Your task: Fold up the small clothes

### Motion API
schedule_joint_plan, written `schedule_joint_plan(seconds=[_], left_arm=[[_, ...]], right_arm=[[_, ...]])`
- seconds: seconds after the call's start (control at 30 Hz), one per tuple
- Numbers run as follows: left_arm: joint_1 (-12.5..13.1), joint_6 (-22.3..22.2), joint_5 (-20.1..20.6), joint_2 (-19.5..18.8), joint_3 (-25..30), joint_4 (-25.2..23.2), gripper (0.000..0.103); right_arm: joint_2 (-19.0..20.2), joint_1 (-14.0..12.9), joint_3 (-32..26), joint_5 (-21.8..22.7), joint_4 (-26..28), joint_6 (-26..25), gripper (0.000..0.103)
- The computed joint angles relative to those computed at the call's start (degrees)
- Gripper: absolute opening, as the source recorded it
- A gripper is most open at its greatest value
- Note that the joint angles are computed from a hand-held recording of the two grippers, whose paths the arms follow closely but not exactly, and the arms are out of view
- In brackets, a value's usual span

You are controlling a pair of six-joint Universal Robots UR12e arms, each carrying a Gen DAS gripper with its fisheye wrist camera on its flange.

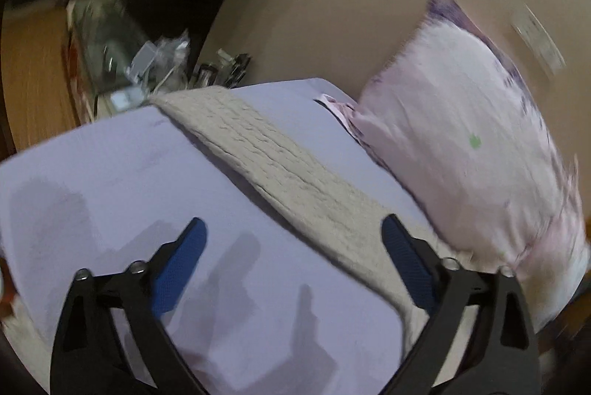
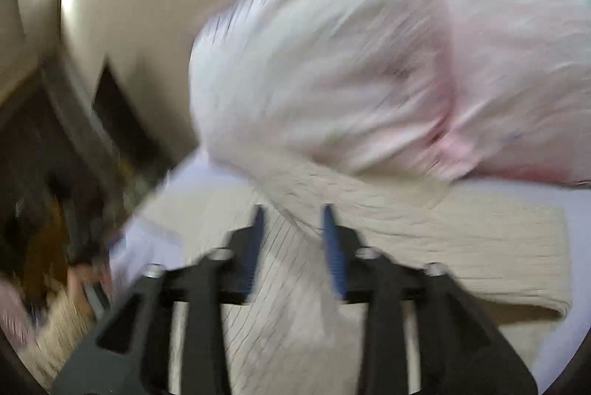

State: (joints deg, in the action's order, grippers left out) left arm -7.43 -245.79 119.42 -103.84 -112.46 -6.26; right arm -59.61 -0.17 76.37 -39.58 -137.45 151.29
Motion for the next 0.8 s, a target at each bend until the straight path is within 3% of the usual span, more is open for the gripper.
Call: schedule_joint_plan(seconds=[0.03, 0.1, 0.13, 0.27, 0.43, 0.53, 0.6, 0.67, 0.8], left_arm=[[0.9, -1.7, -1.5, 0.2, -0.6, 0.9, 0.088], [2.6, -4.6, -4.1, 0.6, -1.6, 1.4, 0.081], [3.3, -5.7, -5.0, 0.7, -2.0, 1.8, 0.079], [6.1, -12.2, -8.4, 0.8, -3.6, 3.9, 0.072], [8.6, -16.8, -9.3, 0.5, -4.5, 7.2, 0.064], [10.0, -18.6, -10.6, 0.6, -4.8, 7.1, 0.040], [11.1, -19.9, -12.5, 0.6, -5.0, 6.3, 0.012], [11.2, -18.9, -12.1, 0.3, -4.3, 5.6, 0.008], [8.5, -8.7, -7.2, -1.0, 0.9, 4.5, 0.006]], right_arm=[[-0.5, 0.1, 1.1, 0.8, -0.1, -0.9, 0.041], [-1.6, -0.8, 3.5, 2.5, -4.4, 0.9, 0.065], [-2.2, -1.7, 5.0, 2.8, -8.9, 3.7, 0.070], [-2.0, -4.0, 5.2, -0.1, -14.6, 9.0, 0.074], [-1.0, -6.1, 4.9, -4.1, -15.7, 14.3, 0.075], [-0.5, -6.5, 4.8, -4.9, -16.3, 16.4, 0.076], [0.1, -6.6, 4.6, -5.2, -16.5, 17.4, 0.076], [0.2, -6.9, 4.8, -4.7, -16.1, 17.5, 0.076], [0.4, -7.6, 5.0, -5.0, -16.7, 18.1, 0.076]])
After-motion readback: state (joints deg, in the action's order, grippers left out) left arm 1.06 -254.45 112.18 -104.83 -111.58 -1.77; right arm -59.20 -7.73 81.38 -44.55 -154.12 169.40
